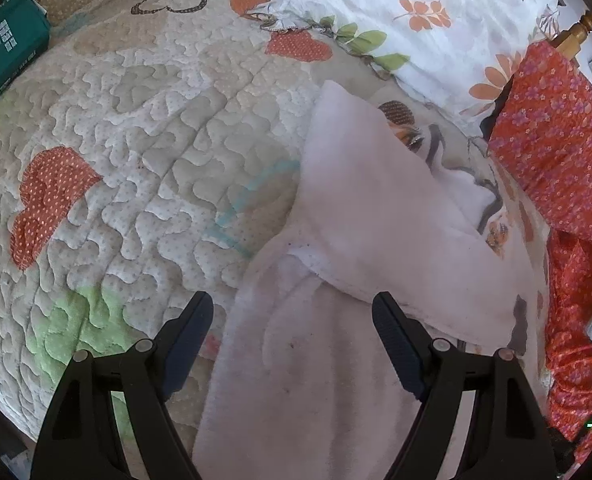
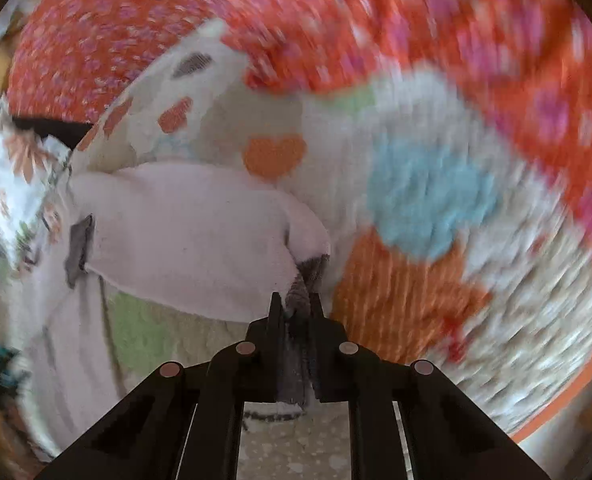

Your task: Fold small clothes

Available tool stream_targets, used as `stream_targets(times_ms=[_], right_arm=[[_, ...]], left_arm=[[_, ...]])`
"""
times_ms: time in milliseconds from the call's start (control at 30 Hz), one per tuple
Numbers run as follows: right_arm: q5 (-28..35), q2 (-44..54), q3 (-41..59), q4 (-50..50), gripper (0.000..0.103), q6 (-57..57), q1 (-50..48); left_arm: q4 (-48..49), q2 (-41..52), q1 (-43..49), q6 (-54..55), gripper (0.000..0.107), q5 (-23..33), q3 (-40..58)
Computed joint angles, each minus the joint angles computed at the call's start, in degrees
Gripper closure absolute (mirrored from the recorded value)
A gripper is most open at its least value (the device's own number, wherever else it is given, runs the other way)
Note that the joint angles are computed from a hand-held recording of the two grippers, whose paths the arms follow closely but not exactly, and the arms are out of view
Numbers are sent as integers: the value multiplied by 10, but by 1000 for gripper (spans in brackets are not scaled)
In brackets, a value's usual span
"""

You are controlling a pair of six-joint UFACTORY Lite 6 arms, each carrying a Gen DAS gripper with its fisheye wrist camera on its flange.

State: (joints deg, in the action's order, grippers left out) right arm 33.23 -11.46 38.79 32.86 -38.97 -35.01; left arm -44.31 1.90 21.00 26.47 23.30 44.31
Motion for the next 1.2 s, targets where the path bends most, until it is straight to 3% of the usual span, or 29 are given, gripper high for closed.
stream_targets(times_ms=[100,167,200,267,367,533,600,867,900,933,967,1033,1200], right_arm=[[-50,-142,-30,-73,91,63,58],[-71,-194,-38,-155,75,140,81],[-73,-192,-32,-197,56,178,82],[-70,-184,-31,-208,50,185,49],[-19,-155,-15,-64,50,61,-42],[215,-43,13,193,44,-128,-225],[242,5,5,228,44,-126,-226],[-26,98,0,275,44,-82,-71],[-38,117,9,289,54,-90,-66],[-51,126,15,308,82,-99,-60],[-57,126,22,304,95,-97,-56],[-71,108,37,265,98,-63,-25],[-155,23,80,68,99,158,216]], left_arm=[[-6,4,-3,2,26,2,3],[-7,7,-3,1,26,6,6],[-7,6,-3,1,26,7,6],[-8,2,-2,1,26,9,6],[-11,-1,0,3,26,10,5],[-12,10,-1,1,26,13,9],[-13,12,-2,2,26,13,8],[-14,-6,28,25,26,10,-1],[-18,-9,39,33,26,14,-2],[-23,-13,53,43,26,18,-3],[-24,-16,63,50,26,20,-4],[-22,-23,91,60,26,24,-5],[-51,-25,173,102,26,60,9]])
